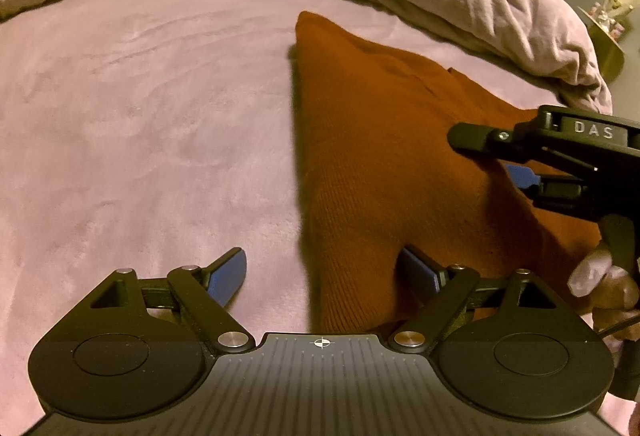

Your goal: Fold small clothes

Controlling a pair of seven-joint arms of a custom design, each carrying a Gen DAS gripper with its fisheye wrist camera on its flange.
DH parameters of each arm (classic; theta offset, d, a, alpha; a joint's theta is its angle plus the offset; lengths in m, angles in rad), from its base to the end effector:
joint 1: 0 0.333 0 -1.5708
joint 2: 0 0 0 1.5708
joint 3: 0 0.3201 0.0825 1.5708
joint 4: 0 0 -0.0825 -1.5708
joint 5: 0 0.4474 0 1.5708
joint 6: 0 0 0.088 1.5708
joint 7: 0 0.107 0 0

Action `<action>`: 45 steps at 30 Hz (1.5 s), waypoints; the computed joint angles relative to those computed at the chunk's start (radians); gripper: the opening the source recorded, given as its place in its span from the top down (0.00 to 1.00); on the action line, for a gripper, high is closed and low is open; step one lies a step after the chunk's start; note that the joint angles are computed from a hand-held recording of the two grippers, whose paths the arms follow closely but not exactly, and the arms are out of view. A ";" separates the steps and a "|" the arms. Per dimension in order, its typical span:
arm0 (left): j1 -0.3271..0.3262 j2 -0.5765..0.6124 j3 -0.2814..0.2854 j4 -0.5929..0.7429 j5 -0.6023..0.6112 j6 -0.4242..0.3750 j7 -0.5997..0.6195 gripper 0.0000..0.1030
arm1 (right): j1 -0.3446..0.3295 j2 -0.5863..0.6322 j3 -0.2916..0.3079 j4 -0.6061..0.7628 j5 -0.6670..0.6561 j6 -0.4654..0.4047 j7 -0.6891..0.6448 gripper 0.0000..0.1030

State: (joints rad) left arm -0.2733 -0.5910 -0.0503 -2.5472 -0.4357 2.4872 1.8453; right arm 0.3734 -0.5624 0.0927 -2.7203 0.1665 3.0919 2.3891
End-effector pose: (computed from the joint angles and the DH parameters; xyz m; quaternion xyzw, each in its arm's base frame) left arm 0.4419 -0.1470 0.5046 -0.5574 0.7731 -0.2958 0.0640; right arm 0.4125 0.1928 0.4744 -0.4542 0.7690 -0.0485 0.4472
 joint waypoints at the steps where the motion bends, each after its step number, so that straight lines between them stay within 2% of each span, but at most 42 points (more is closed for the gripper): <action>1: 0.000 -0.002 -0.001 -0.003 0.000 0.002 -0.002 0.13 | -0.019 0.003 0.020 0.010 -0.013 -0.016 0.003 0.56; 4: -0.001 -0.003 0.002 -0.003 -0.002 -0.004 -0.004 0.13 | -0.047 0.009 0.051 0.034 -0.040 -0.051 0.013 0.49; 6: -0.002 0.004 0.005 0.003 -0.004 -0.010 -0.002 0.13 | -0.063 0.016 0.069 0.048 -0.062 -0.070 0.020 0.39; 10: 0.004 0.009 0.003 0.010 -0.004 -0.020 -0.004 0.13 | -0.117 0.040 0.126 0.077 -0.126 -0.108 0.055 0.38; 11: 0.005 0.008 0.003 0.010 -0.005 -0.025 -0.006 0.13 | -0.144 0.039 0.154 0.083 -0.152 -0.121 0.078 0.48; 12: 0.006 0.005 0.002 0.011 -0.004 -0.030 -0.007 0.13 | -0.167 0.034 0.177 0.089 -0.181 -0.137 0.098 0.63; 13: 0.009 0.000 0.000 0.011 0.000 -0.037 -0.013 0.13 | -0.193 0.025 0.202 0.093 -0.213 -0.149 0.122 0.71; 14: 0.010 -0.007 -0.001 0.012 0.001 -0.047 -0.017 0.13 | -0.218 0.014 0.228 0.099 -0.248 -0.172 0.148 0.83; 15: 0.007 -0.015 0.001 0.012 0.000 -0.059 -0.014 0.13 | -0.240 -0.001 0.253 0.110 -0.289 -0.206 0.167 0.87; 17: 0.000 -0.032 0.004 0.012 0.000 -0.084 0.001 0.13 | -0.276 -0.031 0.304 0.143 -0.391 -0.287 0.177 0.89; 22: -0.031 -0.066 0.008 0.008 -0.020 -0.117 0.044 0.12 | -0.308 -0.153 0.364 0.142 -0.587 -0.437 0.210 0.90; 25: -0.034 -0.067 -0.013 0.005 -0.010 -0.121 0.041 0.12 | -0.292 -0.252 0.362 0.099 -0.643 -0.539 0.252 0.90; 27: -0.046 -0.065 -0.016 0.003 -0.016 -0.138 0.040 0.12 | -0.274 -0.318 0.361 0.064 -0.681 -0.641 0.259 0.90; 28: -0.032 -0.059 -0.039 0.012 0.014 -0.162 0.008 0.12 | -0.259 -0.340 0.356 0.047 -0.692 -0.689 0.260 0.90; 29: -0.036 -0.056 -0.044 0.012 0.018 -0.171 0.003 0.12 | -0.236 -0.350 0.335 0.031 -0.688 -0.727 0.254 0.89; 31: -0.044 -0.045 -0.050 0.013 0.023 -0.177 -0.002 0.12 | -0.164 -0.354 0.253 -0.006 -0.640 -0.775 0.196 0.88; 34: -0.046 -0.045 -0.062 0.007 0.045 -0.169 -0.006 0.12 | -0.143 -0.446 0.219 -0.080 -0.622 -0.710 0.248 0.79; 36: -0.048 -0.045 -0.063 0.009 0.054 -0.171 -0.009 0.12 | -0.135 -0.484 0.183 -0.105 -0.580 -0.681 0.264 0.59; 38: -0.049 -0.043 -0.062 0.014 0.058 -0.177 -0.019 0.12 | -0.125 -0.488 0.154 -0.123 -0.541 -0.647 0.247 0.48; 39: -0.049 -0.041 -0.063 0.017 0.060 -0.179 -0.025 0.12 | -0.119 -0.495 0.143 -0.139 -0.522 -0.624 0.239 0.46; 40: -0.049 -0.039 -0.064 0.019 0.062 -0.180 -0.029 0.12 | -0.112 -0.499 0.136 -0.150 -0.501 -0.611 0.232 0.46; 43: -0.047 -0.042 -0.068 0.019 0.076 -0.185 -0.037 0.12 | -0.129 -0.508 0.174 -0.164 -0.483 -0.596 0.241 0.49; 45: -0.046 -0.041 -0.072 0.021 0.087 -0.185 -0.045 0.12 | -0.137 -0.509 0.201 -0.158 -0.478 -0.605 0.261 0.76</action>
State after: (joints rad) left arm -0.3191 -0.6325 -0.1222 -2.5263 -0.3490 2.3022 1.8006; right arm 0.2365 -1.0718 0.2936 -2.8785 -0.3112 2.4871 2.6501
